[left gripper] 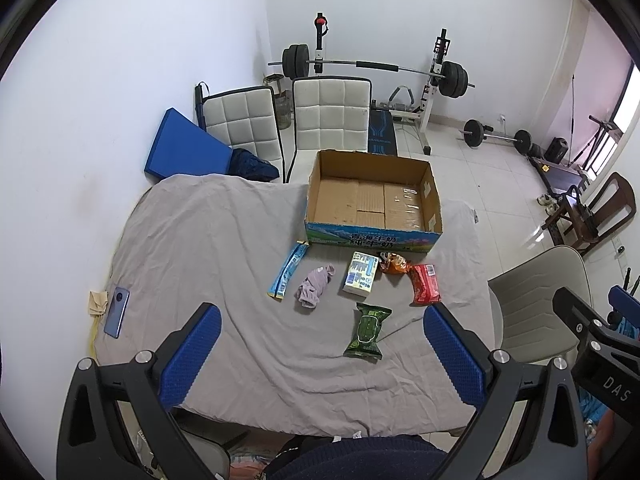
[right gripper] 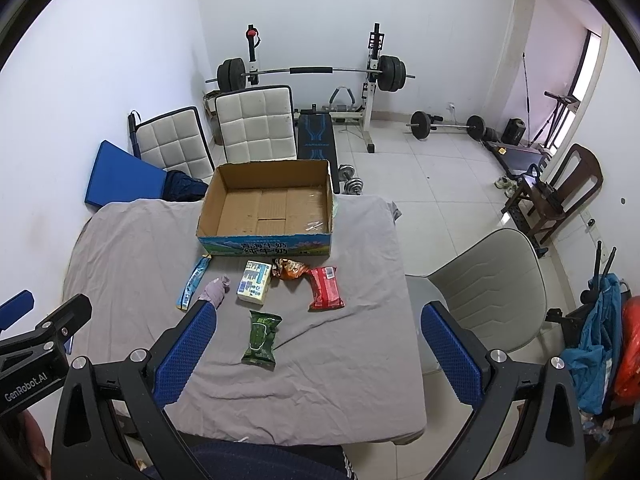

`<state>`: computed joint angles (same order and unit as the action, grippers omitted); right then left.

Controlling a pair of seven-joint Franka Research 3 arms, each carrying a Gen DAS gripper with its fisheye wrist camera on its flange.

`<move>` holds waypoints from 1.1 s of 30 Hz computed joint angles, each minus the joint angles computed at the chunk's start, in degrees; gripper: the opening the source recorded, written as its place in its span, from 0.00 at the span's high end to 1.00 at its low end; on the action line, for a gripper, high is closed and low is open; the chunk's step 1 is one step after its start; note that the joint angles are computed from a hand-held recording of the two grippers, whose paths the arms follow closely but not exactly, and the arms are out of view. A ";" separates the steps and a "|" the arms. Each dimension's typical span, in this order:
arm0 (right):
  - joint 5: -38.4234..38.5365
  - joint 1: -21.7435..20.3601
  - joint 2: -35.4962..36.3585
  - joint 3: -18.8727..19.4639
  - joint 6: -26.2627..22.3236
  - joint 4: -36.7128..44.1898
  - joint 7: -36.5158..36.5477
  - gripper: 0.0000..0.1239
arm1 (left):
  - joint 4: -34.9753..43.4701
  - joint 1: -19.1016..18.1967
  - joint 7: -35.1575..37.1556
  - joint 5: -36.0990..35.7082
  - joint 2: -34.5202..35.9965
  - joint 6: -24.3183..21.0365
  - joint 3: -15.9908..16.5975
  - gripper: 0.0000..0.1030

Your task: Organize soft objects

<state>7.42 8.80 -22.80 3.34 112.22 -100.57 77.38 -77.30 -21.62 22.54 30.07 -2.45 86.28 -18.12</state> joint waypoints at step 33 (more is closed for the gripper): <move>0.15 -0.10 5.13 -0.08 2.33 0.69 -0.66 0.17 | -4.58 2.73 -0.02 -2.49 0.21 5.55 2.52 0.00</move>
<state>7.57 8.70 -17.67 3.25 114.55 -99.88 76.72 -81.88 -18.88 22.52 27.58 -2.25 91.82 -15.60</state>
